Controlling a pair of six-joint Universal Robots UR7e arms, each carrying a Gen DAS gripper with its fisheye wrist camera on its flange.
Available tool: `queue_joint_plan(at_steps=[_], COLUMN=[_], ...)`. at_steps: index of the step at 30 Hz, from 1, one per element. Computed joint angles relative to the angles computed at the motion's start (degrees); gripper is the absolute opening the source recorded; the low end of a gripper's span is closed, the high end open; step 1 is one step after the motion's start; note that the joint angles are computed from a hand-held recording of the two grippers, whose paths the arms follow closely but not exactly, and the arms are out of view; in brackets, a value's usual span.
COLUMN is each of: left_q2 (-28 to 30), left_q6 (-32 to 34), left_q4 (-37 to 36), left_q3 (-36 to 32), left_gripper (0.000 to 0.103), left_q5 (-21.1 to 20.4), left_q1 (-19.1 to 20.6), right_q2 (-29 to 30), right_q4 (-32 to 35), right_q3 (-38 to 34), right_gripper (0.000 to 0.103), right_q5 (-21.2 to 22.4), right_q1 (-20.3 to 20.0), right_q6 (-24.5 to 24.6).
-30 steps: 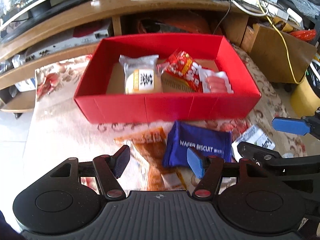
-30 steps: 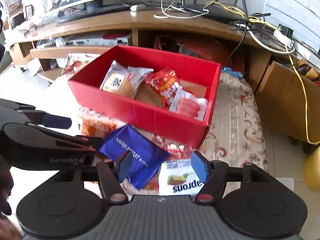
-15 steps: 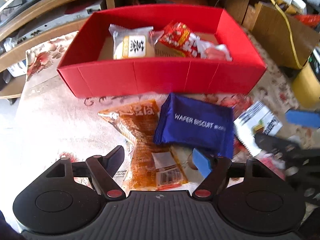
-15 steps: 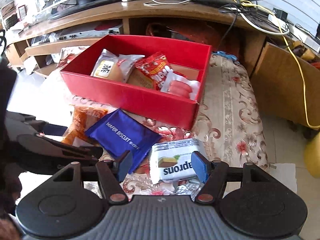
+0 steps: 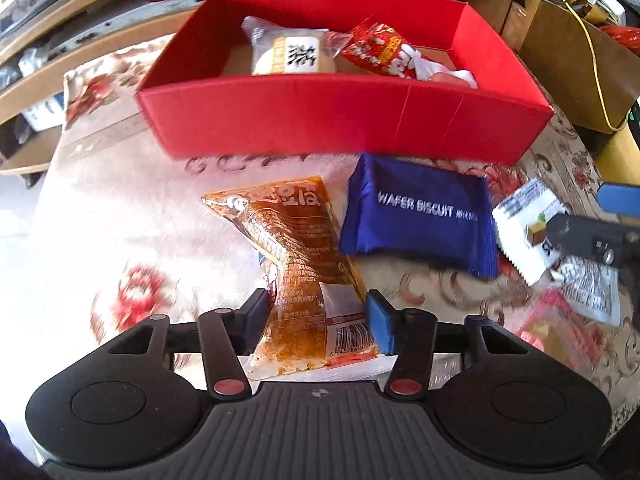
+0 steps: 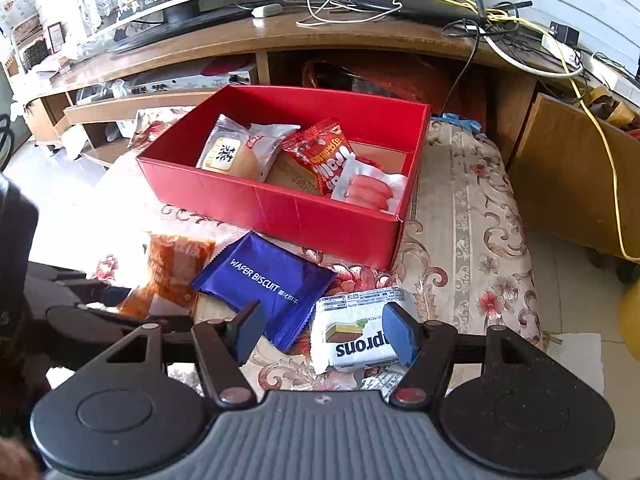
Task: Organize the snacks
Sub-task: 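Withdraw both grippers from the box back over the remaining snacks, then grasp the orange chip bag with the left gripper while the right moves toward the gold foil packet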
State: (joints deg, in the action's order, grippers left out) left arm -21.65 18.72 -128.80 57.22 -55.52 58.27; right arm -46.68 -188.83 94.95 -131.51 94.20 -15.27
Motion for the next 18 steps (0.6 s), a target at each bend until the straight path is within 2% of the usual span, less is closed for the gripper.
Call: queue_joint_plan(at_steps=[6, 11, 13, 14, 15, 18], left_q2=[-4.4, -5.9, -5.7, -5.1, -4.7, -3.2], left_q6=[0.2, -0.8, -0.6, -0.5, -0.5, -0.5], left_q4=[-0.8, -0.8, -1.7, -2.2, -2.8, -2.2], left_q3=[6.1, 7.7, 7.8, 7.5, 7.4, 6.5], left_gripper=[0.052, 0.055, 0.069, 0.083, 0.086, 0.085], left_q5=[-0.7, -0.8, -0.4, 0.2, 0.9, 2.3], left_q1=[0.1, 0.3, 0.0, -0.1, -0.2, -0.2], right_q2=[-1.1, -1.4, -1.4, -1.3, -1.3, -1.5], right_q4=[-1.6, -1.2, -1.2, -1.3, -1.4, -1.3], right_q3=[1.9, 2.5, 2.4, 2.5, 2.6, 2.9], right_gripper=[0.058, 0.058, 0.058, 0.058, 0.058, 0.058], right_q5=[1.3, 2.2, 2.6, 2.7, 2.8, 2.9], right_q1=[0.1, 0.2, 0.3, 0.4, 0.5, 0.5], right_q6=[-0.1, 0.0, -0.4, -0.5, -0.7, -0.7])
